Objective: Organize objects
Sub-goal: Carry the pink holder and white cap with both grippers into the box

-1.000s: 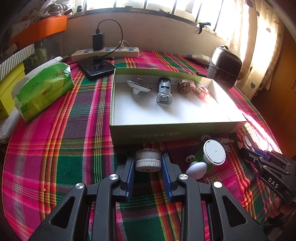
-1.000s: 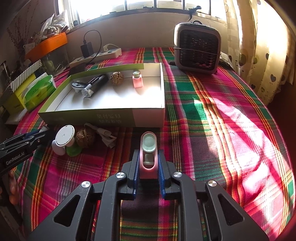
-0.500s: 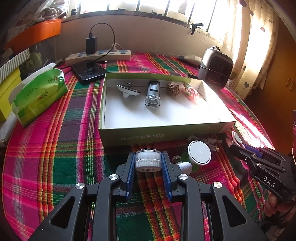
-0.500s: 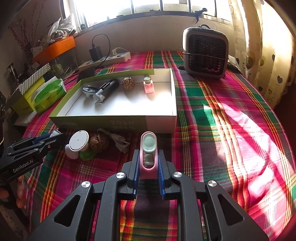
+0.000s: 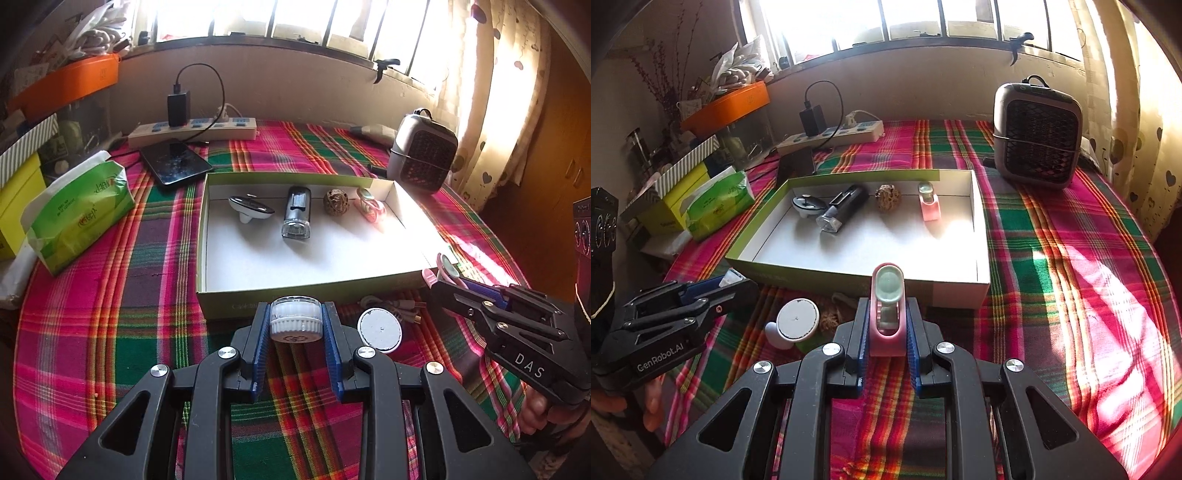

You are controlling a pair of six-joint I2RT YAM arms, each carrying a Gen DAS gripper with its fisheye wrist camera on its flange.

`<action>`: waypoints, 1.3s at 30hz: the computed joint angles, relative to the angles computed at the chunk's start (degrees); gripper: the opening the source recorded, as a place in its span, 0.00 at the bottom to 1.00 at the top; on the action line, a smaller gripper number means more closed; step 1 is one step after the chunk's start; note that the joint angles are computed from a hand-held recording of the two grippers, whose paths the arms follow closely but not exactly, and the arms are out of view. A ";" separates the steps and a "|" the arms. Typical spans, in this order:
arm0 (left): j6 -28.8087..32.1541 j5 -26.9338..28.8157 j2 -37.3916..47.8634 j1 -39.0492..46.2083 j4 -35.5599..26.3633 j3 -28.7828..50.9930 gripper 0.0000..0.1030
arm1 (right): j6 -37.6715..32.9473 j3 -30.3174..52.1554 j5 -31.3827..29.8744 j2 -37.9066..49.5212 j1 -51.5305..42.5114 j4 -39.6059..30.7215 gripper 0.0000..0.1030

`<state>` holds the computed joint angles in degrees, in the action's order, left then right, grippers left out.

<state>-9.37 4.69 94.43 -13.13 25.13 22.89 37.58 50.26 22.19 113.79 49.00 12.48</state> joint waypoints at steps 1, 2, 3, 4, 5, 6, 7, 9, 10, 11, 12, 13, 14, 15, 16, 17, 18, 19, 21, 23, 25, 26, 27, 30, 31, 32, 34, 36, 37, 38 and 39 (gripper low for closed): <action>0.08 -0.01 -0.03 0.29 -0.21 0.34 0.25 | -0.46 0.62 -0.20 0.22 -0.09 -0.21 0.18; 0.14 -0.01 -0.02 0.52 -0.35 0.65 0.25 | -0.84 1.33 -0.53 0.47 -0.24 -0.49 0.18; 0.35 0.05 0.12 0.79 -0.68 1.18 0.25 | -1.11 1.91 -0.90 0.74 -0.42 -0.60 0.18; 0.52 0.04 0.35 1.04 -1.06 1.79 0.25 | -1.36 2.40 -1.32 0.99 -0.60 -0.62 0.18; 0.70 0.11 0.57 1.31 -1.31 2.32 0.25 | -1.58 2.97 -1.74 1.25 -0.79 -0.73 0.18; 1.02 0.20 0.87 1.54 -1.47 2.83 0.25 | -1.86 3.68 -2.03 1.61 -0.93 -0.97 0.18; 1.19 0.16 1.23 1.73 -1.67 3.34 0.25 | -2.23 4.51 -2.16 1.99 -1.01 -1.40 0.18; 1.57 0.38 2.00 2.11 -2.15 4.39 0.25 | -2.90 5.97 -2.68 2.76 -1.20 -2.02 0.18; 1.78 0.56 2.54 2.33 -2.25 4.95 0.25 | -3.18 6.73 -2.92 3.17 -1.27 -2.34 0.18; 1.89 0.67 3.13 2.54 -2.37 5.52 0.25 | -3.52 7.54 -3.04 3.57 -1.32 -2.72 0.18; 2.10 0.78 3.79 2.66 -2.65 6.25 0.25 | -3.81 8.41 -3.13 4.00 -1.40 -3.19 0.18; 2.15 0.79 4.36 2.83 -2.81 6.86 0.25 | -4.11 9.20 -3.19 4.35 -1.45 -3.59 0.18; 2.24 0.74 4.76 2.96 -3.08 7.45 0.25 | -4.56 10.08 -3.33 4.79 -1.53 -4.00 0.18; 2.54 0.66 5.20 3.03 -3.34 8.10 0.25 | -4.94 10.83 -3.60 5.19 -1.64 -4.28 0.18; 2.69 0.56 5.56 3.13 -3.41 8.60 0.25 | -5.20 11.49 -4.06 5.60 -1.86 -4.48 0.18; 2.74 0.60 5.85 3.28 -3.55 9.06 0.25 | -5.38 12.23 -4.49 6.12 -2.09 -4.72 0.18; 3.02 0.87 6.24 3.58 -3.72 9.59 0.25 | -5.50 13.04 -4.86 6.68 -2.31 -5.08 0.18; 3.12 0.88 6.63 3.73 -3.90 10.10 0.25 | -5.55 13.62 -5.27 7.12 -2.58 -5.36 0.18; 3.59 0.95 7.59 4.03 -4.32 11.22 0.25 | -5.67 14.56 -6.18 7.94 -3.03 -5.59 0.18; 4.07 1.06 8.70 4.39 -4.72 12.35 0.25 | -5.98 15.67 -7.11 8.84 -3.43 -6.02 0.18; 4.43 1.01 9.68 4.72 -4.93 13.29 0.25 | -6.50 16.86 -7.78 9.71 -3.75 -6.68 0.18; 4.55 1.07 10.20 4.95 -5.09 13.85 0.25 | -6.70 17.44 -7.99 10.14 -3.88 -7.03 0.18; 4.70 1.17 10.79 5.17 -5.28 14.46 0.25 | -6.89 17.94 -8.26 10.51 -4.02 -7.33 0.18; 5.54 1.32 12.38 5.47 -6.16 16.31 0.25 | -7.30 20.00 -9.32 11.99 -4.51 -8.38 0.18; 5.80 1.10 12.77 5.40 -6.19 16.75 0.25 | -7.45 20.62 -9.62 12.49 -4.68 -8.74 0.18; 6.02 1.06 13.29 5.40 -6.38 17.34 0.25 | -7.57 21.23 -9.92 12.95 -4.86 -9.10 0.18; 6.28 1.18 14.36 5.50 -6.99 18.67 0.25 | -7.92 22.47 -10.56 13.87 -5.12 -9.62 0.18; 6.77 0.92 15.45 5.46 -7.48 19.92 0.25 | -8.27 23.68 -11.29 14.82 -5.37 -10.15 0.18; 6.86 0.91 15.94 5.51 -7.64 20.43 0.25 | -8.42 24.30 -11.65 15.31 -5.49 -10.49 0.18; 7.12 0.94 16.43 5.54 -7.89 21.03 0.25 | -8.60 24.92 -12.10 15.76 -5.64 -10.84 0.18; 7.37 0.81 16.90 5.55 -8.07 21.53 0.25 | -8.80 25.40 -12.54 16.17 -5.81 -11.04 0.18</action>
<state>-2.00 5.50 111.33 -7.58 17.07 44.42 28.78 75.66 9.64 129.97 43.19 1.44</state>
